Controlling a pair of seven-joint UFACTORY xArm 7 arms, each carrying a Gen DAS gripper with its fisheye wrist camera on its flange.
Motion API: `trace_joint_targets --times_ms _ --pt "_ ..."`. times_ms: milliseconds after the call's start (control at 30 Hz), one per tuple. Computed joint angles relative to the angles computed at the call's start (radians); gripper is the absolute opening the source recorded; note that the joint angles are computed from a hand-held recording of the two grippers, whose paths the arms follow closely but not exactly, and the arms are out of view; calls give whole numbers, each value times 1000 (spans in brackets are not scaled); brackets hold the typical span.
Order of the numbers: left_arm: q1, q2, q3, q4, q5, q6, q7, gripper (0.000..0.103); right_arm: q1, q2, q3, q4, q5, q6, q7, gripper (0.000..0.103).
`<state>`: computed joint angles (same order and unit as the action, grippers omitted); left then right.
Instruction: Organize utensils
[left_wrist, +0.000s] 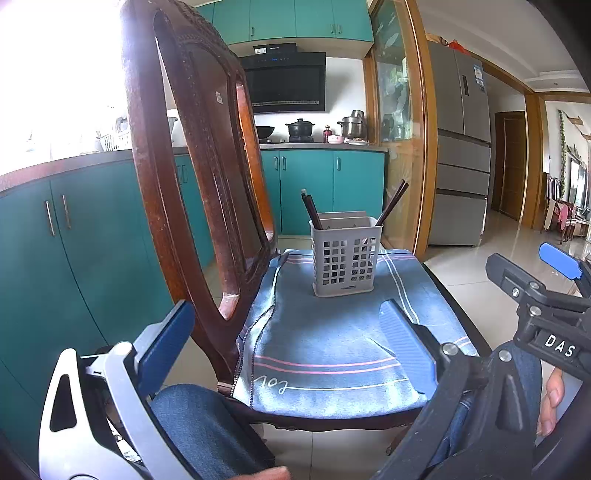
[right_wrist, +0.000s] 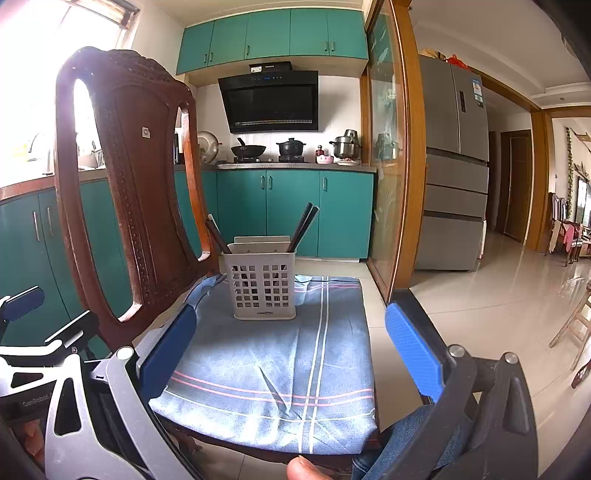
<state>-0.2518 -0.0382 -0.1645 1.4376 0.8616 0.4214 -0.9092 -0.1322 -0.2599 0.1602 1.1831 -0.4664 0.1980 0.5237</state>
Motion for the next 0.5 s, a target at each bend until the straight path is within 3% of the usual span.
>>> trace_joint_targets --times_ms 500 --pt "-8 10 4 11 -26 -1 29 100 3 5 2 9 -14 19 13 100"
